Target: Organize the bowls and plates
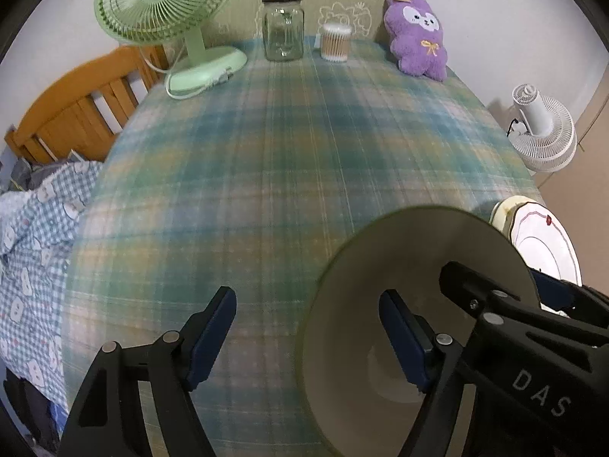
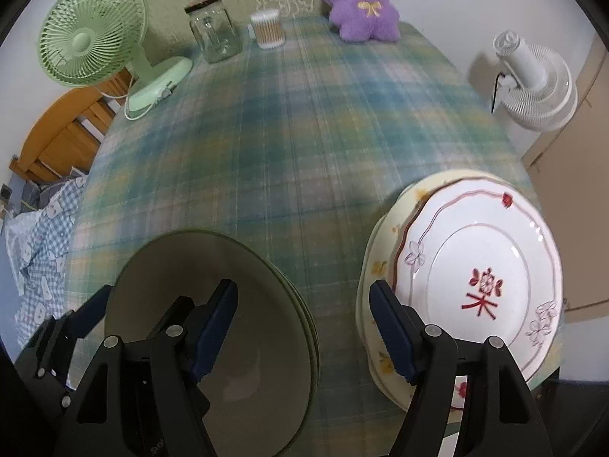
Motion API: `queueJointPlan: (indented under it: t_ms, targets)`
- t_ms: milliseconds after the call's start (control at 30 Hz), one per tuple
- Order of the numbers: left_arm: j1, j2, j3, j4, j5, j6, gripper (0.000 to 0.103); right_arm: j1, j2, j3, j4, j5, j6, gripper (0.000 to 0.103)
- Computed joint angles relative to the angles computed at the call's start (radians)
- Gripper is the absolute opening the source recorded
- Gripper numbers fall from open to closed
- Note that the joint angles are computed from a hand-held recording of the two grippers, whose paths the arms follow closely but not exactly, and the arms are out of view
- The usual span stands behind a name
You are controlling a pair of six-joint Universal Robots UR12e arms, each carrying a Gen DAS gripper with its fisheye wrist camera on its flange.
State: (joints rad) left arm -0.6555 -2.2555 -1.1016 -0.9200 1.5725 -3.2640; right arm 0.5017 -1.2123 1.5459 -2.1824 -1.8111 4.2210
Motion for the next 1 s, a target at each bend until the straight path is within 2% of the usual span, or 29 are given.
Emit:
queueJointPlan:
  t_ms: [267, 433, 633, 700, 1000]
  targets:
    - [0.001, -0.008, 0.003, -0.024, -0.013, -0.003, 0.078, -0.009, 0.000, 0.026, -0.037, 0.045, 0.013, 0.074]
    - [0.002, -0.009, 0.000, -0.014, -0.044, 0.010, 0.076, -0.002, 0.016, 0.000, 0.001, 0.021, -0.001, 0.074]
    - [0.000, -0.007, 0.000, -0.016, -0.057, 0.039, 0.062, -0.014, 0.006, 0.034, -0.082, 0.099, 0.023, 0.055]
    - [0.001, -0.006, -0.001, -0.019, -0.077, 0.049, 0.053, -0.015, 0.007, 0.035, -0.098, 0.114, 0.017, 0.049]
    - [0.002, -0.004, -0.003, -0.026, -0.088, 0.040, 0.051, -0.011, 0.013, 0.014, -0.062, 0.107, 0.024, 0.048]
